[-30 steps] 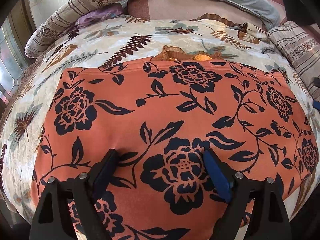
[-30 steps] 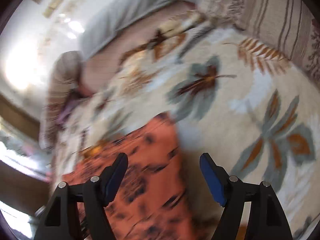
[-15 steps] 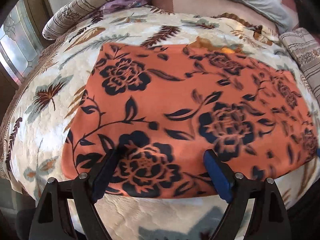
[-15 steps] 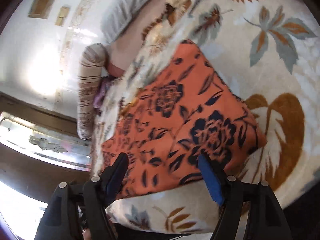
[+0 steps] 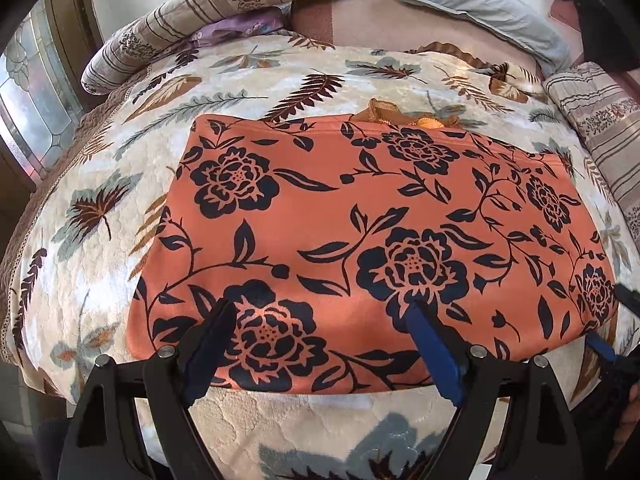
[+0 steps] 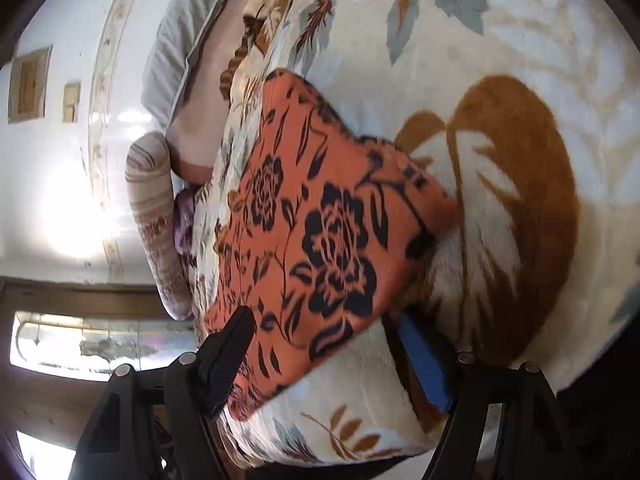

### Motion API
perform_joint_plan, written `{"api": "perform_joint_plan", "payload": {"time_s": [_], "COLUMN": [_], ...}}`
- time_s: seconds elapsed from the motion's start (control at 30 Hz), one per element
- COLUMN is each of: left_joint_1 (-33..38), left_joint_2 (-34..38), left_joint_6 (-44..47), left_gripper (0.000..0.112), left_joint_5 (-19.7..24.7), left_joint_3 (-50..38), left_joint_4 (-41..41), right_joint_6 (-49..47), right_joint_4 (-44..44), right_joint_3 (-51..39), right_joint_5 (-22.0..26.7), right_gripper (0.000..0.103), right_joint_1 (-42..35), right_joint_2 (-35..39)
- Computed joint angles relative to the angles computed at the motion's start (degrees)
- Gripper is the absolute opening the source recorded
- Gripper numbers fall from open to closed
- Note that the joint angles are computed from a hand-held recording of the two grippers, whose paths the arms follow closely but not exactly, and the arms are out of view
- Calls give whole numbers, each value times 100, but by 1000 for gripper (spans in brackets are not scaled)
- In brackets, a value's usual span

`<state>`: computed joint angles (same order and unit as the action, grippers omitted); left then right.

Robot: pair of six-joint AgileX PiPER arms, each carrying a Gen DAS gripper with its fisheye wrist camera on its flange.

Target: Fold small clothes

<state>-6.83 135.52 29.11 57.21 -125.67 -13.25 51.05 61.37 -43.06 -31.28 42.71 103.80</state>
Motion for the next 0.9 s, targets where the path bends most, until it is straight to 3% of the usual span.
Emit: {"api": "perform_joint_plan", "payload": {"time_s": [0.33,0.37,0.47,0.57,0.67,0.73,0.8,0.87,0.9], "left_joint_1": [-156,-197,-329,-266,-285,-443,-442,-396,-357], "left_joint_2": [602,685,292,150,-8,348,283,456,597], "left_joint_6": [-271,-280,-35,121,218,54,290,190,165], "left_gripper": [88,90,95,95,95,96,100,100,100], "left_joint_5": [431,354,-626,-504,-850,-602,-940,-538,-237], "left_joint_3": [-896,-888,120,120,415,125,326,-95,-431], "left_joint_4": [19,37,210,-148,-279,165,88,32,-19], "right_joint_6": [-721,-880,-1521,-2316,-2840,-2707,-2394,-2754,-3112], "right_joint_4": [422,509,967,1493,1903,1920,1700,1922,2111], "right_joint_3": [-217,-257,-352,-571,-715,-738,-711,-811,-908], "right_joint_5": [75,95,227,169,235,334,180,183,319], "right_gripper": [79,79,79,79,79,79,79,70,41], "right_joint_1": [-408,-431,-443,-420,-446,-534,-542,-597,-693], "right_joint_2": [15,26,-33,-78,-40,105,164,180,222]}}
